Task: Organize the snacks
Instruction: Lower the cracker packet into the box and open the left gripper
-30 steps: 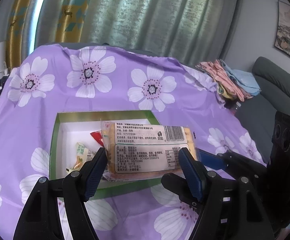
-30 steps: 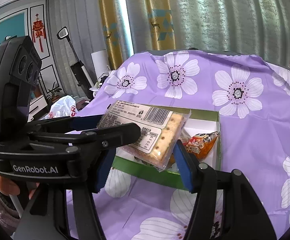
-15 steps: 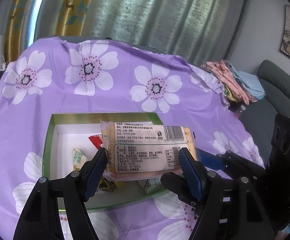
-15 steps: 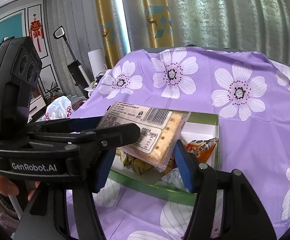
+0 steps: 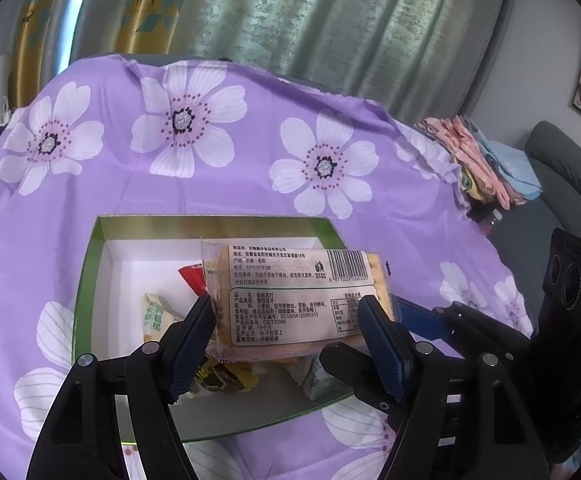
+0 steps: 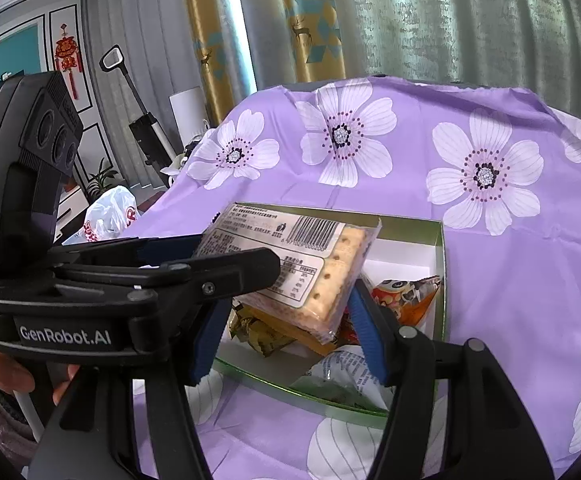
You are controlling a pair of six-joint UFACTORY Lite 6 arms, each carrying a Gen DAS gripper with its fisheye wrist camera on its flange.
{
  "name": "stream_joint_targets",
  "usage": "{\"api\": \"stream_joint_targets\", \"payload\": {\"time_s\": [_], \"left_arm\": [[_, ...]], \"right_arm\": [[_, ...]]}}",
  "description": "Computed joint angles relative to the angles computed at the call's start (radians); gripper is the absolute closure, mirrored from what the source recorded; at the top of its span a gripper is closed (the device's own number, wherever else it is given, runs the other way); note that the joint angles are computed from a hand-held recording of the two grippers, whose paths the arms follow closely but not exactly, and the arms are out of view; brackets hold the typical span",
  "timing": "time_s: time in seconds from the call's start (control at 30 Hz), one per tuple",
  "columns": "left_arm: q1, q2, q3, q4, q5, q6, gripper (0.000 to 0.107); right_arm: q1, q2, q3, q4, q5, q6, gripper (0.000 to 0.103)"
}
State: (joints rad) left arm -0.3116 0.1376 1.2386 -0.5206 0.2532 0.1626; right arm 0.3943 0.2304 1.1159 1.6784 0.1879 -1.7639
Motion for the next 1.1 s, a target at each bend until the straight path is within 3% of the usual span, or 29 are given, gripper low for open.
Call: {"api": "stream_joint_targets", "payload": {"time_s": [0.47,1.1], "left_arm": [[0.033,0.072,0.037,-0.077,0.029,0.064,0.034],[0.046,0.128,0.080,-0.008,0.067,-0.017,0.034]], "right_arm": [[-0.010,0.083,0.064,-0.095,0.009,0.089,0.043],[-0.002,0.163,0.142,-0.317,0.003,0.303,0.043]]}}
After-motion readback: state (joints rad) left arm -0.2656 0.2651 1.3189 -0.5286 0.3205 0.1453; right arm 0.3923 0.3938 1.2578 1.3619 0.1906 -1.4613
